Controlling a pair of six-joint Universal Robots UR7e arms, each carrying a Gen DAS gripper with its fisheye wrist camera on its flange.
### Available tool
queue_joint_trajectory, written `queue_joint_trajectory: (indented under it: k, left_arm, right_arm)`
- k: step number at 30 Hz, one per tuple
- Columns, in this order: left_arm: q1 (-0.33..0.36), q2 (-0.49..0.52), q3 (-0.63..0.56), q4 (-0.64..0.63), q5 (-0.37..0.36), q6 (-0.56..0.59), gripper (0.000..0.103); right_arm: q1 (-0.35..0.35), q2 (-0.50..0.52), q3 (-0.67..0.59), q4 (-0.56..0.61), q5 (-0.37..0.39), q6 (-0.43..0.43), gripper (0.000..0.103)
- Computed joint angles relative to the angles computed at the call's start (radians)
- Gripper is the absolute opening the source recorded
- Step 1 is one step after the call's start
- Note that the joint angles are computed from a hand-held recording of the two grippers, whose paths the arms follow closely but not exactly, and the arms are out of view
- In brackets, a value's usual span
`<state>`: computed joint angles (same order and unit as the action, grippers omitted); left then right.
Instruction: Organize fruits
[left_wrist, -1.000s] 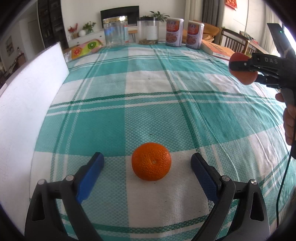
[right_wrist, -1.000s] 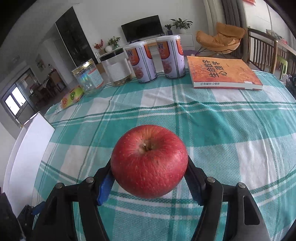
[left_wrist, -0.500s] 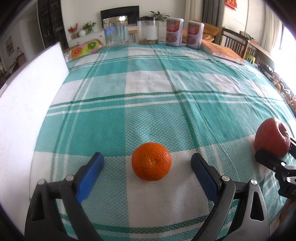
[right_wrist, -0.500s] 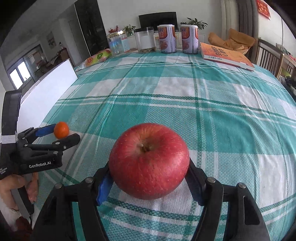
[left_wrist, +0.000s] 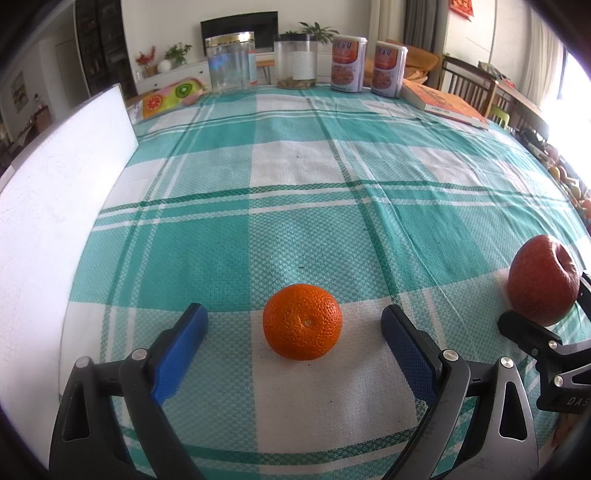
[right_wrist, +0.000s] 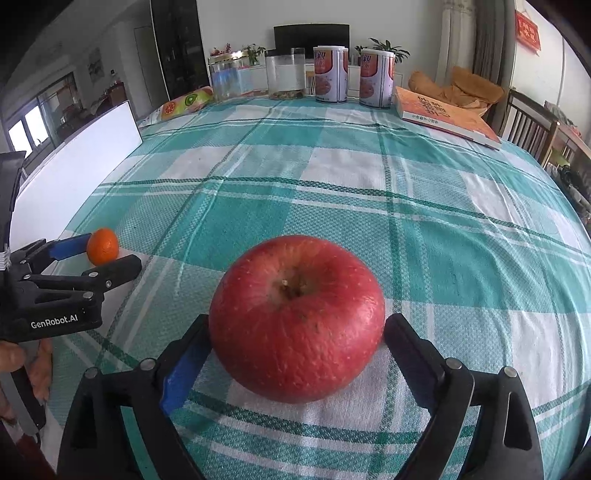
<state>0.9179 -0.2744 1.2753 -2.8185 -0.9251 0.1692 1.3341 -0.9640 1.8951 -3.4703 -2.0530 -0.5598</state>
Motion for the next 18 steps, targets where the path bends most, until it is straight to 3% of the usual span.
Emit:
queue_joint_trajectory:
  k: [2,4,6,7,9,12,15,16,17,18]
  left_arm:
    - [0.0,0.0,0.0,0.0,-0.001,-0.001,0.096]
    - [0.007,-0.011,0.001,0.018,-0.031,0.005,0.096]
    - [0.029,-0.051,0.011,0.079,-0.129,0.01,0.095]
    - [0.043,-0.078,0.03,0.089,-0.188,0.008,0.095]
    - [0.053,-0.111,0.074,0.049,-0.242,0.026,0.095]
    - [0.043,-0.101,0.075,0.03,-0.234,0.05,0.095]
    - [0.027,-0.07,0.044,0.046,-0.197,0.054,0.093]
    - [0.023,-0.062,0.04,0.034,-0.18,0.059,0.083]
    - [0.024,-0.055,0.028,0.05,-0.171,0.05,0.069]
    - [0.02,-0.049,0.021,0.051,-0.14,0.043,0.042]
  right_arm:
    - [-0.001,-0.002,0.001,0.001,0.002,0.0,0.092]
    - [-0.015,-0.025,0.018,0.021,0.058,0.016,0.092]
    - [-0.047,-0.088,0.054,0.093,0.167,0.059,0.092]
    - [-0.055,-0.111,0.067,0.118,0.186,0.071,0.092]
    - [-0.051,-0.133,0.076,0.142,0.177,0.036,0.092]
    - [-0.029,-0.115,0.045,0.16,0.122,-0.026,0.092]
    - [-0.025,-0.099,0.0,0.211,0.11,0.004,0.092]
    - [-0.027,-0.1,-0.008,0.228,0.121,0.016,0.09]
    - [-0.032,-0.106,-0.015,0.262,0.14,0.031,0.075]
    - [-0.035,-0.115,-0.022,0.309,0.159,0.059,0.07]
